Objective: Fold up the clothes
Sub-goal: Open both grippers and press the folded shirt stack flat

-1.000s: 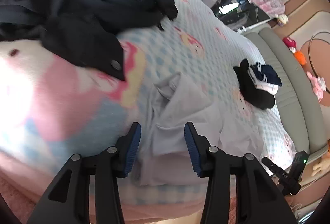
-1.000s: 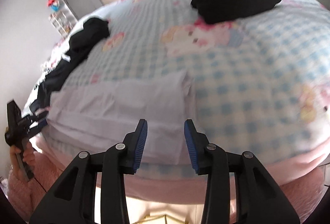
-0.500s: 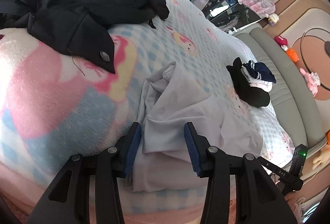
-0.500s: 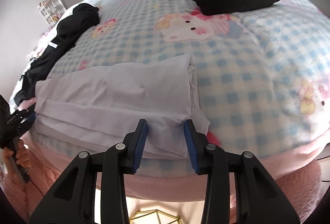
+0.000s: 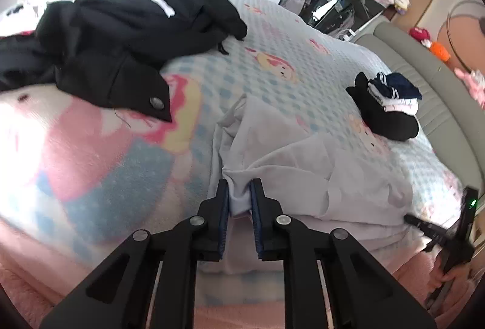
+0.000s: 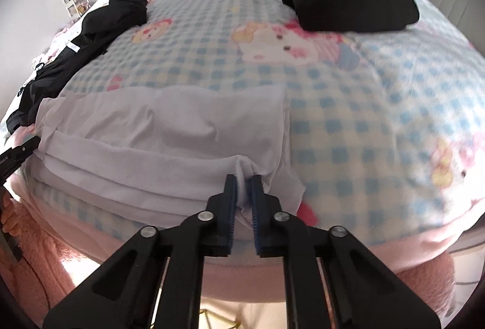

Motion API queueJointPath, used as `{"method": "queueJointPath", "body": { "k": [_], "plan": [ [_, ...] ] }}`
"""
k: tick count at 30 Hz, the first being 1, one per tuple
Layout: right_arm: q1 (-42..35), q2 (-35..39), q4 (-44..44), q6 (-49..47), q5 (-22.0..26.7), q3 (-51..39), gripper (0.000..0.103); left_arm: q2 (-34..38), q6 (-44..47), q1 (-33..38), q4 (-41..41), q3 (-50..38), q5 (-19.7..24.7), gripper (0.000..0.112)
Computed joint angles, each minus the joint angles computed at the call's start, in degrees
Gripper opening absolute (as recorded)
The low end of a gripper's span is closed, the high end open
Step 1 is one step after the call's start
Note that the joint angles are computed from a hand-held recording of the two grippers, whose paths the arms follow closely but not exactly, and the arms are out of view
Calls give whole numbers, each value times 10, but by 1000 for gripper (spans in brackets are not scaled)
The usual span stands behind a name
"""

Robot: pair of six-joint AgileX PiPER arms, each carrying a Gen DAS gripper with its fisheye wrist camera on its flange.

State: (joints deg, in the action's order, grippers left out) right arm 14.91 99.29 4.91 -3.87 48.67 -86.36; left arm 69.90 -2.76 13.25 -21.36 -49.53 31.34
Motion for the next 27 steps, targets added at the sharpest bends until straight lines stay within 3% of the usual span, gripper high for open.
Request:
{"method": "queueJointPath", "body": {
  "k": [3, 7, 11, 13, 15, 16, 18, 21, 22, 25, 26, 27],
  "plan": [
    [-5, -25, 0, -4, -30, 9, 4, -23, -42, -10, 36, 3, 1, 13],
    [0, -42, -56, 32, -57, 25, 3, -42, 95, 60, -142, 36, 23, 13],
    [-32, -31, 39, -17, -3, 9, 4, -13, 201, 117, -271, 45, 76, 14],
    [-52, -27, 98, -46, 26, 5, 8, 3, 223, 129, -294, 37, 81, 14],
    [-52, -27, 106, -50, 31, 10, 28, 32, 252, 141, -320, 19, 102, 19],
    [-46, -26, 98, -44, 28, 12, 33, 41, 252, 137, -318, 12, 102, 25],
    [-32, -21, 78, -32, 26, 11, 35, 54, 245, 122, -306, 0, 95, 28],
    [-24, 1, 70, -20, 37, -7, 38, 73, 235, 101, -287, -19, 86, 19],
    [-21, 12, 60, -8, 42, -15, 38, 72, 222, 89, -271, -21, 76, 10],
    [-18, 27, 49, 8, 49, -25, 32, 41, 168, 63, -209, -17, 48, 6],
    [-19, 19, 58, -1, 36, -15, 10, 27, 146, 56, -185, -15, 45, 6],
    [-22, 11, 67, -12, 28, -7, 6, 14, 125, 51, -163, -14, 43, 6]
  ]
}}
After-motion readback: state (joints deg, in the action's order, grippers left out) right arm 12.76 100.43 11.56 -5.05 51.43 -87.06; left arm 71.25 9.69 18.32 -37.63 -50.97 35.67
